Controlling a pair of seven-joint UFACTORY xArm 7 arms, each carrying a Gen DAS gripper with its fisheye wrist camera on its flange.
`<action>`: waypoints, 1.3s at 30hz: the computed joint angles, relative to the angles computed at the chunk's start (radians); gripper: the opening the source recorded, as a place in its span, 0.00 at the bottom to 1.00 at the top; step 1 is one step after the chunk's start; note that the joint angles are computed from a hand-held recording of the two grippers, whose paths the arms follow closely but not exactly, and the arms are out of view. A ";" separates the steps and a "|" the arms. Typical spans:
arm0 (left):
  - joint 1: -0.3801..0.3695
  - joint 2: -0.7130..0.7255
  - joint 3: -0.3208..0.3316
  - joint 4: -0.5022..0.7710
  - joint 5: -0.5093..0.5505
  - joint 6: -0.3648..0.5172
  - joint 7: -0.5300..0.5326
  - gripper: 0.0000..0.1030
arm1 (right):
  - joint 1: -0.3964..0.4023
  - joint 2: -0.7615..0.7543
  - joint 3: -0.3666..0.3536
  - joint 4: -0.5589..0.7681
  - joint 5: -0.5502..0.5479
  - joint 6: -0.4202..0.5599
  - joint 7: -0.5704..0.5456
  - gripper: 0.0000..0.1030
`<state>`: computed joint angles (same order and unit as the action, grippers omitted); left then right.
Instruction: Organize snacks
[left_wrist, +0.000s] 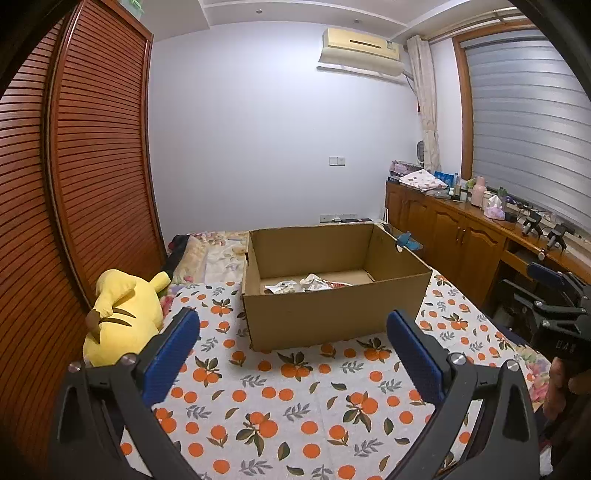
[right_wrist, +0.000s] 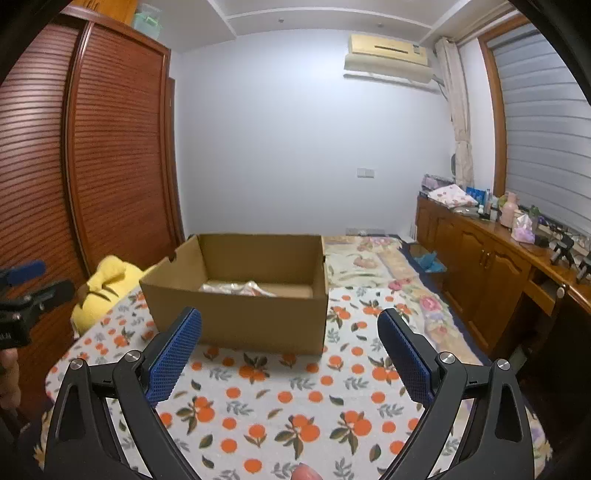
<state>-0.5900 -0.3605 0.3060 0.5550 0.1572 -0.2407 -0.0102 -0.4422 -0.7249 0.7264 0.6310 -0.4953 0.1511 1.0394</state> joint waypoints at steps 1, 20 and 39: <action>-0.001 0.000 0.000 -0.003 0.001 0.000 0.000 0.99 | 0.003 -0.005 0.002 -0.006 0.001 0.002 0.004 0.95; -0.015 0.002 0.020 -0.028 0.010 -0.002 -0.009 0.99 | 0.019 -0.013 0.000 -0.034 0.002 0.002 0.023 0.95; -0.019 0.008 0.037 -0.031 0.027 -0.006 -0.024 0.99 | 0.019 -0.015 -0.002 -0.039 0.003 -0.005 0.023 0.95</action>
